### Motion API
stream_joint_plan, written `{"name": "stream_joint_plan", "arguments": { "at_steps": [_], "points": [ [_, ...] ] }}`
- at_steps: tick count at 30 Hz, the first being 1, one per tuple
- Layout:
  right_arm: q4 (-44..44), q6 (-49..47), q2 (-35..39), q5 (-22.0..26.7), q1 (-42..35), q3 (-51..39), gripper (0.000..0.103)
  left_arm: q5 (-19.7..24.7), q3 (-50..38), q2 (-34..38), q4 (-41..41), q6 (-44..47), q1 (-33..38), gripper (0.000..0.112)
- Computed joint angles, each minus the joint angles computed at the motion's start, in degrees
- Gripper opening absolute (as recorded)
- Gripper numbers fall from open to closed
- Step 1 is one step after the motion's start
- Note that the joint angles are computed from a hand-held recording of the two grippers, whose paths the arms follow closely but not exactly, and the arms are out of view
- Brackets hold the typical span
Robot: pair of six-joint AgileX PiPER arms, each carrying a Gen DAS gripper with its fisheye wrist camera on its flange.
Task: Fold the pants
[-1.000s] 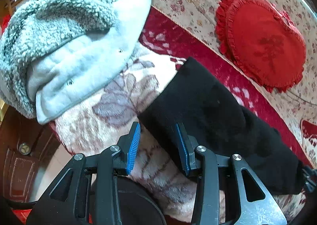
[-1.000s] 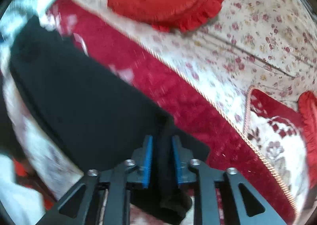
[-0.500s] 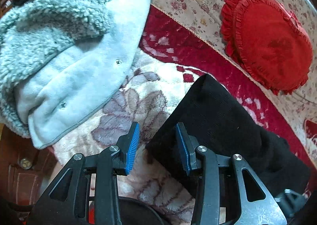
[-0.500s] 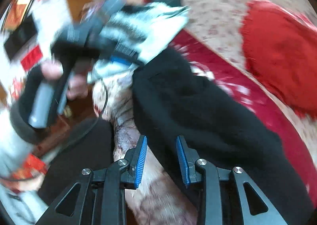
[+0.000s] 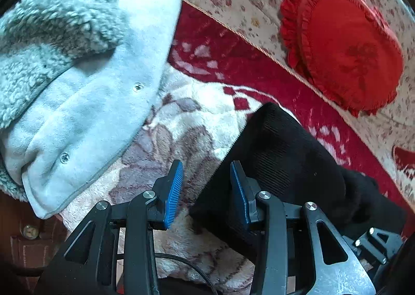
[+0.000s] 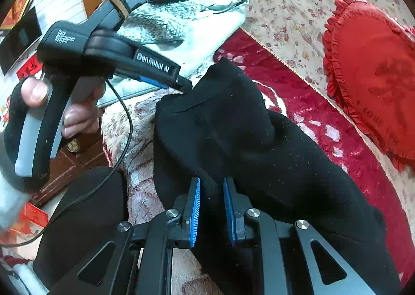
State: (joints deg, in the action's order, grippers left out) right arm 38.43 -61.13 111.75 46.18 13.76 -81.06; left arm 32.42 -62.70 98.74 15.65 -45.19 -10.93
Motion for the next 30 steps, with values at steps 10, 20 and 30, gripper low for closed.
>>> {"name": "stream_joint_plan", "arguments": {
  "at_steps": [10, 20, 30],
  "points": [
    [-0.4, -0.5, -1.6, -6.0, 2.1, 4.5, 0.022, -1.1, 0.7, -0.5, -14.0, 11.6, 3.1, 0.037],
    [0.3, 0.0, -3.2, -6.6, 2.3, 6.8, 0.024, -1.5, 1.4, -3.4, -22.0, 19.5, 4.6, 0.037],
    [6.7, 0.8, 0.2, 2.4, -2.5, 2.4, 0.011, 1.1, -3.8, 3.5, -16.2, 19.2, 1.6, 0.043]
  ]
}}
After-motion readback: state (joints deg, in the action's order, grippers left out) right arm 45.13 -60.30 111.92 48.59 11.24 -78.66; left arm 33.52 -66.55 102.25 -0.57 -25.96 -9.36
